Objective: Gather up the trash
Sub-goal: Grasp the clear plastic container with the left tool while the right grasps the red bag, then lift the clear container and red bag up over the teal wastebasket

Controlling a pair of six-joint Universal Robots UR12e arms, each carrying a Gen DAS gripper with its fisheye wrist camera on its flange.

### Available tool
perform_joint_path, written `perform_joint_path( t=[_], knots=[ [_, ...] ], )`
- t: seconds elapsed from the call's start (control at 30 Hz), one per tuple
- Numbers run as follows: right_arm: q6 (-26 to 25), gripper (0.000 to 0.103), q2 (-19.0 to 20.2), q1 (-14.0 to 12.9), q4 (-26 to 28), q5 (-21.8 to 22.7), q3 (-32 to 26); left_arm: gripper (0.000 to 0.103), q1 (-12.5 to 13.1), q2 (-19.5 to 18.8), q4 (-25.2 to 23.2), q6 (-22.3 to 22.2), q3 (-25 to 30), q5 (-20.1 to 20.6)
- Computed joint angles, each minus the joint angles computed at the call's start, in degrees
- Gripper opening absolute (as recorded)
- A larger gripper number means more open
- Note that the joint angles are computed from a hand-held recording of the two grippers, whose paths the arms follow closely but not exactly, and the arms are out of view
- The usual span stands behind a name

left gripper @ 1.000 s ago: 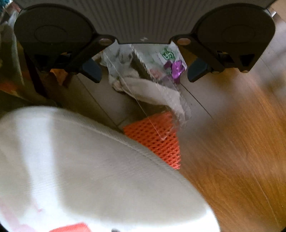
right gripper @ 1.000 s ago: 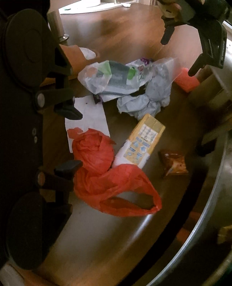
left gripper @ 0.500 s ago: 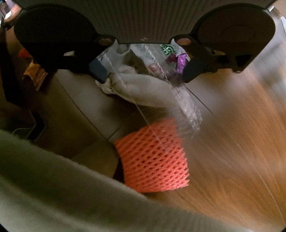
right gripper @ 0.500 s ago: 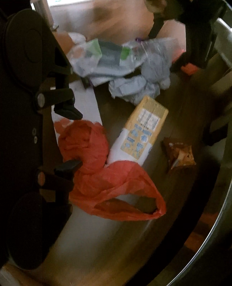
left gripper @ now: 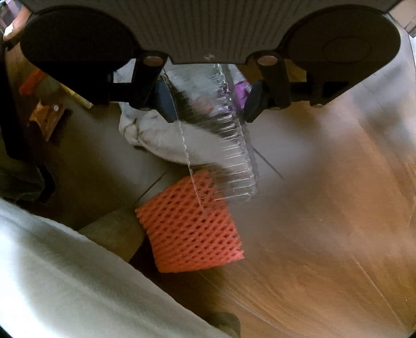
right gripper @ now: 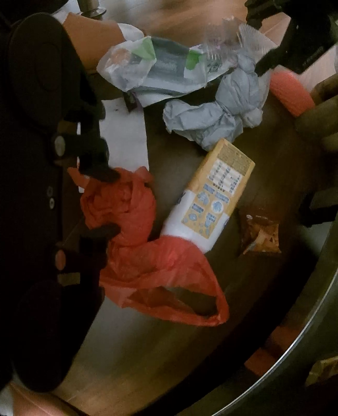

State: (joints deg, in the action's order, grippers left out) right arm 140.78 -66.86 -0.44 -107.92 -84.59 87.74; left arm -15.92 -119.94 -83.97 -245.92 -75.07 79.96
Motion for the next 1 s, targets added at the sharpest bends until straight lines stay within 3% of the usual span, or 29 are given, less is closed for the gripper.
perform_joint_path(
  t=[0.03, 0.1, 0.13, 0.4, 0.43, 0.53, 0.73, 0.9, 1.0],
  knots=[
    [-0.39, 0.015, -0.18, -0.21, 0.21, 0.35, 0.04, 0.053, -0.03, 0.63, 0.13, 0.32, -0.35, 0.16],
    [-1.05, 0.012, -0.81, -0.56, -0.09, 0.70, 0.45, 0.053, -0.18, 1.70, 0.60, 0.15, -0.96, 0.34],
    [-1.23, 0.002, -1.13, -0.72, -0.10, 0.84, 0.61, 0.053, -0.16, 2.53, 1.23, -0.33, -1.64, 0.26],
    [-0.79, 0.001, -3.58, -2.91, -0.17, 4.84, 1.19, 0.048, -0.96, 6.49, 6.66, -3.19, -5.52, 0.93],
    [-0.80, 0.005, -3.47, -3.14, 0.75, 5.97, 0.78, 0.048, -1.05, 6.85, 7.15, -3.33, -5.92, 1.00],
    [-0.25, 0.035, -3.11, -3.40, 2.57, 6.89, 0.03, 0.048, -1.34, 7.33, 8.75, -4.62, -7.19, 0.69],
    [1.41, 0.043, -1.82, -2.80, 1.90, 5.61, -0.21, 0.048, -1.06, 7.07, 10.73, -6.23, -9.12, -0.27],
    [0.54, 0.047, 0.16, -1.15, 0.28, -0.02, 0.02, 0.048, -0.92, 7.44, 11.69, -7.05, -10.28, -0.45],
    [0.89, 0.052, 0.93, -1.13, 0.82, 0.44, -0.13, 0.048, -0.79, 7.71, 12.46, -7.66, -11.18, -0.90]
  ],
)
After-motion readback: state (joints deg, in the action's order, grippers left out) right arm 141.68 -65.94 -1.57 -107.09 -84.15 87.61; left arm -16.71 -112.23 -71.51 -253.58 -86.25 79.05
